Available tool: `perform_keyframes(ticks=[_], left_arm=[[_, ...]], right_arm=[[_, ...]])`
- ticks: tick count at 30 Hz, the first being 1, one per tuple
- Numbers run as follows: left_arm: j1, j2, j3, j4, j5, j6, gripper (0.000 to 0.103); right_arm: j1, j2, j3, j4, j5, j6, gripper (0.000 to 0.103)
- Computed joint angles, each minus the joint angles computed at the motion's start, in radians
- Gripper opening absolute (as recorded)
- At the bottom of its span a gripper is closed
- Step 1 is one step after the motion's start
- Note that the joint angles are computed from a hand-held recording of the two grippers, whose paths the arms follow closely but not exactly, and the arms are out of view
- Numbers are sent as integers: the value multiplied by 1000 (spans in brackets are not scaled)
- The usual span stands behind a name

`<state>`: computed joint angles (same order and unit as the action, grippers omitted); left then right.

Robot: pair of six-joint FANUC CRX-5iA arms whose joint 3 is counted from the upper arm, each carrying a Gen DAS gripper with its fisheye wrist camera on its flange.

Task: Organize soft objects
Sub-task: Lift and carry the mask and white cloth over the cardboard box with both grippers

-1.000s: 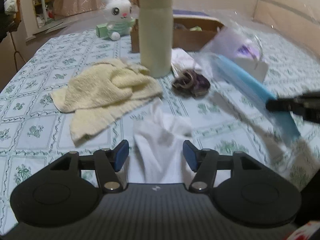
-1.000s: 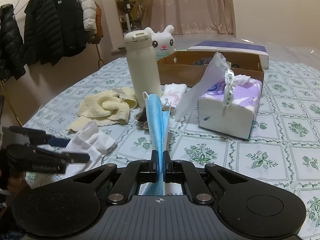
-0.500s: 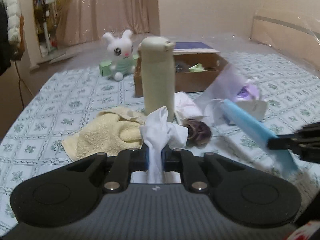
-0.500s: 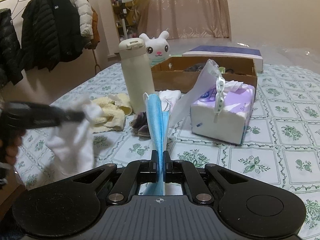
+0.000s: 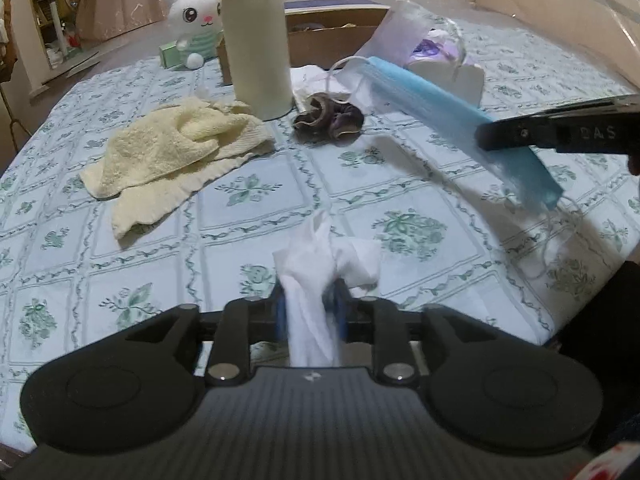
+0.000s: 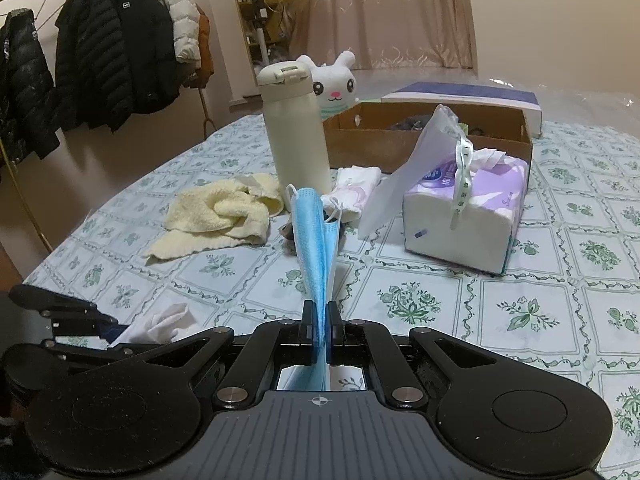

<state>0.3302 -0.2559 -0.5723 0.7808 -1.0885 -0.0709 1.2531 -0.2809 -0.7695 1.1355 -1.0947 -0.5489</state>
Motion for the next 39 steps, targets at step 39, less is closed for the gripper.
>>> perform_keyframes(ticks=[39], left_arm=[[-342,635,958,197,192,312,11]], right_arm=[[-545,-179,151,-56,300,715,4]])
